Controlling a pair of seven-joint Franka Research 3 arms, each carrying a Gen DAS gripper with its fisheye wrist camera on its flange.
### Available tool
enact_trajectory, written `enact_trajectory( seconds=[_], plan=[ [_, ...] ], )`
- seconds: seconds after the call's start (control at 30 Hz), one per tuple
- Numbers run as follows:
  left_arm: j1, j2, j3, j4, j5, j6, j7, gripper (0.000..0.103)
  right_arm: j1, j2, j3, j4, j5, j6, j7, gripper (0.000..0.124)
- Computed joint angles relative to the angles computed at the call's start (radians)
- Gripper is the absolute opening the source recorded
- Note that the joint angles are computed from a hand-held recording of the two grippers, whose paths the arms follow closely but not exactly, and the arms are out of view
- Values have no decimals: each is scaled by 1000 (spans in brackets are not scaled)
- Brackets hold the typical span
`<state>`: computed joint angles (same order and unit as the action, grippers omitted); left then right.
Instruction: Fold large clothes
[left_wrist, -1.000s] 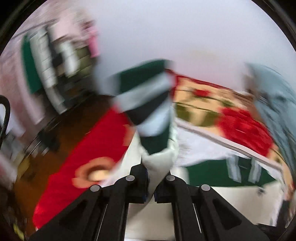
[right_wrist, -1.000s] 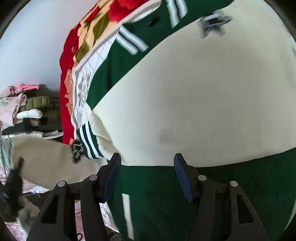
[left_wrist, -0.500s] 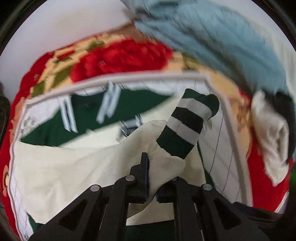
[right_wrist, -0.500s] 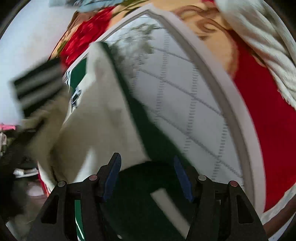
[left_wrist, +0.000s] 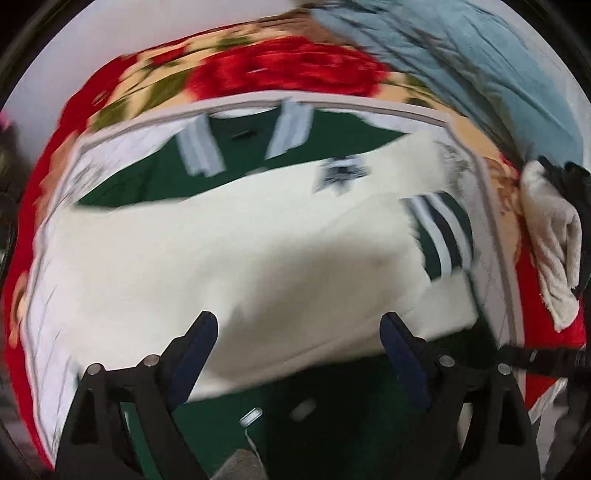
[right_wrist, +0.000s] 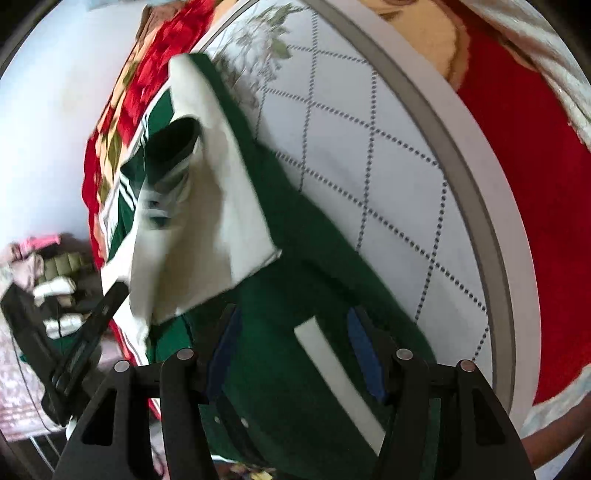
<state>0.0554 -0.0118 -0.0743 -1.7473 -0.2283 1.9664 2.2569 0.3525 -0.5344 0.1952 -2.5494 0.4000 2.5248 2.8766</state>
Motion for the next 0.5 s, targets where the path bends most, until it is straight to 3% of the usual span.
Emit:
enact_trajectory(
  seconds=[0.07, 0.17, 0.23, 0.3, 0.4, 0.5],
  plan=[
    [27, 3, 24, 12, 37, 16, -15, 90, 2, 29, -3, 40, -14, -23, -19, 66],
    [56, 54, 39, 38, 131, 110, -71, 92, 16, 80, -15, 90, -12, -24, -74, 66],
    [64, 129, 42, 64, 260, 229, -177, 92, 20, 145, -28, 138, -6, -9, -123, 66],
    [65, 250, 52, 157, 371, 284, -306, 92, 7, 213, -29, 202, -31, -26, -135, 66],
    [69, 445, 61, 365, 444, 238, -450, 103, -13, 293, -23, 267, -86, -7, -130, 66],
    [94, 581, 33, 560, 405, 133, -491, 103, -24, 391, -40, 346, -126, -43, -122, 66]
  ],
)
